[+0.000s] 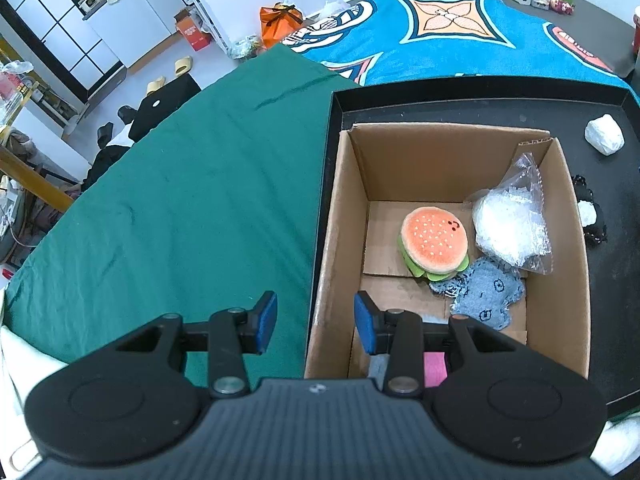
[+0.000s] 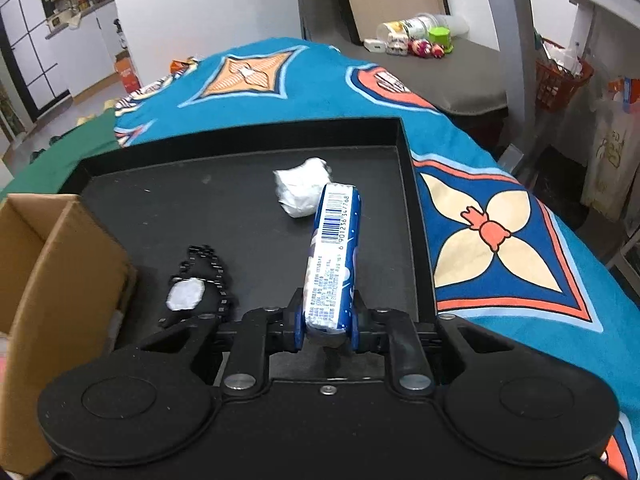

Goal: Organize soft objects
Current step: 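Grasp the snack box upright with the right gripper and lift it, then carry the snack box over the cardboard box and drop it inside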

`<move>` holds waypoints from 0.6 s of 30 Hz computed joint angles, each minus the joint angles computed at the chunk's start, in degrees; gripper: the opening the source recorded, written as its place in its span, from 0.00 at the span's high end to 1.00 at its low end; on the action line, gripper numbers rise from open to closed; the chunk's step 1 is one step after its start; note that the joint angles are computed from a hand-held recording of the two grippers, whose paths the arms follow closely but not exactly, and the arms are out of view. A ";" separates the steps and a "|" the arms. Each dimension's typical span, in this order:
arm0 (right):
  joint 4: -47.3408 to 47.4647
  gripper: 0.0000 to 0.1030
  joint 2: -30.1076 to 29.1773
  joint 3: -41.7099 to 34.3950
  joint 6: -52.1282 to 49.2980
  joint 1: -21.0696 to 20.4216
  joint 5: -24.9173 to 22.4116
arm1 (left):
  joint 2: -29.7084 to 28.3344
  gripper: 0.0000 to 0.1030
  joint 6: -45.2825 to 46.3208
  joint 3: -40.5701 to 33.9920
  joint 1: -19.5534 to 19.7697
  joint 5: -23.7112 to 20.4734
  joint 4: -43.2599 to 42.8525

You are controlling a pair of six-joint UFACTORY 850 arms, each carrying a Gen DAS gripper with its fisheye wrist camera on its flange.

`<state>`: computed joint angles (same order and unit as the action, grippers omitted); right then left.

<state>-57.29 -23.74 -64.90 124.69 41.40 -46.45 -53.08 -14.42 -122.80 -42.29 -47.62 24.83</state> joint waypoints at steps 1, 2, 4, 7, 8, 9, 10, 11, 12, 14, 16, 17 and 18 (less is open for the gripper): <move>-0.22 0.80 0.09 -0.20 -0.08 0.14 -0.24 | 0.22 0.60 -0.15 0.31 0.03 0.30 0.02; -0.41 0.80 0.17 -0.43 -0.13 0.39 -0.53 | 0.43 0.60 -0.25 0.61 0.08 0.58 -0.04; -0.74 0.80 0.30 -0.90 -0.40 0.79 -1.01 | 1.07 0.60 -0.56 1.51 0.17 1.21 -0.09; -1.06 0.80 0.46 -1.59 -0.87 1.28 -1.58 | 1.83 0.60 -0.81 2.58 0.28 2.16 -0.30; -1.16 0.80 0.49 -1.90 -1.16 1.42 -1.81 | 2.02 0.60 -0.78 2.83 0.34 2.43 -0.51; -1.22 0.80 0.47 -2.17 -1.32 1.64 -2.07 | 2.24 0.60 -0.72 3.13 0.43 2.73 -0.76; -1.21 0.80 0.50 -2.48 -1.62 1.82 -2.33 | 2.69 0.60 -0.74 3.79 0.55 3.21 -0.98; -1.25 0.80 0.52 -2.82 -1.93 1.94 -2.47 | 2.85 0.60 -0.72 3.98 0.64 3.40 -1.23; -1.42 0.80 0.53 -3.17 -2.15 2.07 -2.60 | 2.97 0.60 -0.63 4.10 0.75 3.51 -1.55; -1.63 0.80 0.42 -3.89 -2.54 2.35 -3.05 | 2.96 0.60 -0.32 3.93 0.91 3.49 -2.24; -1.83 0.80 0.21 -4.85 -3.09 2.65 -3.52 | 2.88 0.60 0.17 3.69 1.13 3.38 -3.03; -1.87 0.80 0.06 -5.34 -3.41 2.82 -3.76 | 2.84 0.60 0.35 3.58 1.20 3.29 -3.34; -1.86 0.80 -0.11 -5.90 -3.82 2.99 -3.99 | 2.83 0.60 0.61 3.53 1.29 3.23 -3.74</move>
